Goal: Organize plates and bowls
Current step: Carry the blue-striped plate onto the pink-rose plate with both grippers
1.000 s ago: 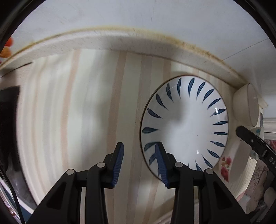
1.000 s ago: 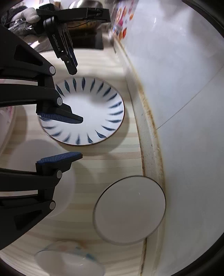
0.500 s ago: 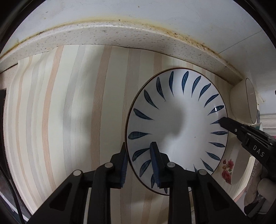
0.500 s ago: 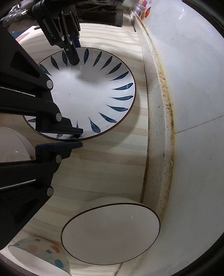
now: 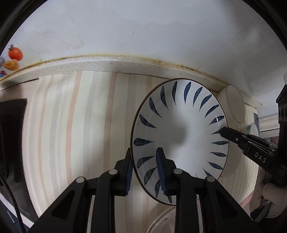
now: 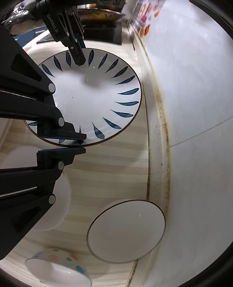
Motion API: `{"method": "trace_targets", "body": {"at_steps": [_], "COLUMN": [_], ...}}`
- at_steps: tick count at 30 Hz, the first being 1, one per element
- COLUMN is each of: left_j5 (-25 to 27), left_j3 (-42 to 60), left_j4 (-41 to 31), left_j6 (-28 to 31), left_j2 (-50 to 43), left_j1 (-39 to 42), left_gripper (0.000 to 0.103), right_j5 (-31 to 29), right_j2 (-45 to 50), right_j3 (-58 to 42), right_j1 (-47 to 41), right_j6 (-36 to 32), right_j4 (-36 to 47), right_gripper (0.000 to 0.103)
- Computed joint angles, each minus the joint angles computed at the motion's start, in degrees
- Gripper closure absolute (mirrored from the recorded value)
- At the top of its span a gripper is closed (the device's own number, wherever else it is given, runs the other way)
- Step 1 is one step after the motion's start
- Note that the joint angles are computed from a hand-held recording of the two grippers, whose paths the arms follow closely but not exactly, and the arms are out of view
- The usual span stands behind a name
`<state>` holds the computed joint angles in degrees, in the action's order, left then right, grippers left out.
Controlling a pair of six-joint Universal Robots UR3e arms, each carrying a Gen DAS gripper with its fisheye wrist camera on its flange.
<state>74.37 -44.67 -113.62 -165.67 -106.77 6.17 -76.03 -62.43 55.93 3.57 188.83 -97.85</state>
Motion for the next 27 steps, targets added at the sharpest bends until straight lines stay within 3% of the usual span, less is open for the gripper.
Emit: {"method": "trace_targets", "body": {"at_steps": [4,8,10,27], "left_j5": [-0.6,-1.02,-1.07,1.19], "left_j3": [2.09,-3.27,-8.89,-36.03], "left_j4": [-5.92,-8.05,-5.31,-4.43], "left_j6": [1.95,4.22,2.82,1.96], "left_j2": [4.13,11.65,15.12,37.37], "left_j1": [1.05,2.29,0.92,-0.74], "left_gripper": [0.081,0.081,0.081,0.081], "right_j5": [0.65,1.19,1.84,6.09], "right_j2": [-6.61,-14.1,-19.25,-55.95], "right_j3": [3.77,8.98,13.44,48.53], "right_j1": [-0.21,-0.59,-1.45,-6.73], "right_j6": [-1.05,-2.57,-3.62,-9.28], "right_j4": [0.86,2.5,3.13,9.97], "right_gripper": [0.094,0.094,0.094,0.094]}}
